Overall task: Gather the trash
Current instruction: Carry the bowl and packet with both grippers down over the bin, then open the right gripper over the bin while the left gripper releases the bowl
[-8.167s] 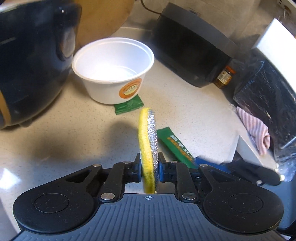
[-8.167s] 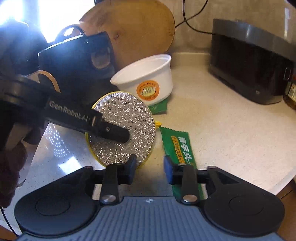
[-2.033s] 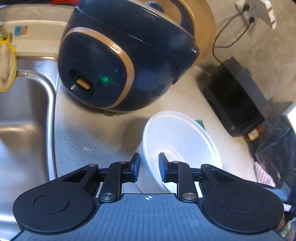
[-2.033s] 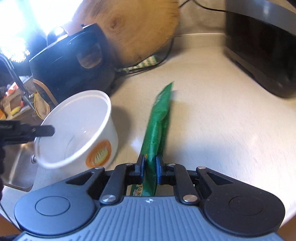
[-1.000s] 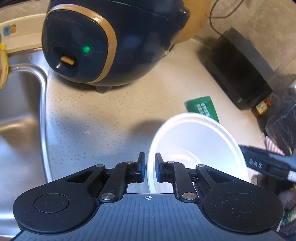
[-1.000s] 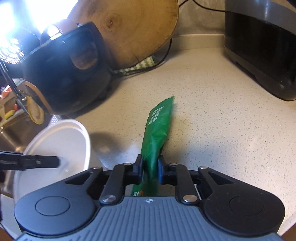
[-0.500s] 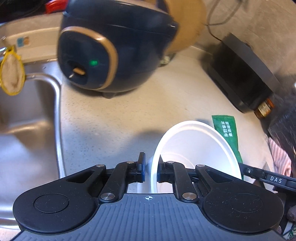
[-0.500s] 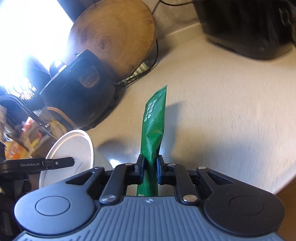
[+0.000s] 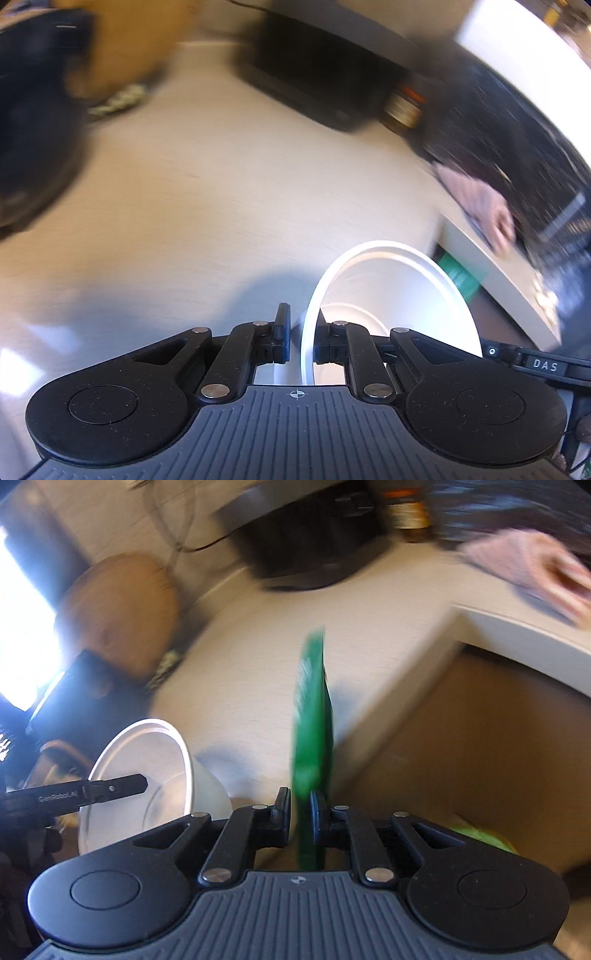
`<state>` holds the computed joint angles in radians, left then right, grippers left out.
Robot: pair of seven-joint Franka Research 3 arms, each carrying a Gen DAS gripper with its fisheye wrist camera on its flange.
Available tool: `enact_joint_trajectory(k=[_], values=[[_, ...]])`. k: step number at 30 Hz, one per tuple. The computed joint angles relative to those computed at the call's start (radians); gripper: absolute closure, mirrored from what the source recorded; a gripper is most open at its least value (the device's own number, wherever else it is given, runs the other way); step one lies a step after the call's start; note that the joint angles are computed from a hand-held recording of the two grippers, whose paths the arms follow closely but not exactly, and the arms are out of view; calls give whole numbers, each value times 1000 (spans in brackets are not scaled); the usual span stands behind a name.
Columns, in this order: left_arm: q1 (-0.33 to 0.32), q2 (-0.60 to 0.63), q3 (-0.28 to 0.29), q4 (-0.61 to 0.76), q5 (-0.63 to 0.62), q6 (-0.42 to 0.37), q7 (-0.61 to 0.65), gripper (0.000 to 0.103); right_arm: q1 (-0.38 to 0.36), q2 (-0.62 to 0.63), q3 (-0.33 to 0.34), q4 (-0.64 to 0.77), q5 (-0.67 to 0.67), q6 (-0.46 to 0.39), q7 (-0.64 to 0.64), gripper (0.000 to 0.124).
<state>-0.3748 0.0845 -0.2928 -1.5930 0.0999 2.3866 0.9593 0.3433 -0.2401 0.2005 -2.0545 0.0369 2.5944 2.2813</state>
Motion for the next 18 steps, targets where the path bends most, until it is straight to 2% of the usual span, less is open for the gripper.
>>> enact_joint_trajectory(k=[4, 7, 13, 18], values=[[-20, 80, -33, 85, -61, -17, 148, 89, -62, -148, 50, -145, -81, -35, 188, 114], [-47, 147, -50, 151, -79, -33, 210, 90, -101, -234, 85, -233, -111, -86, 296, 114], [-101, 256, -66, 262, -92, -131, 274, 90, -95, -398, 85, -422, -44, -182, 385, 114], [-156, 338, -64, 356, -71, -238, 289, 90, -89, -447, 85, -514, 3, -231, 428, 113]])
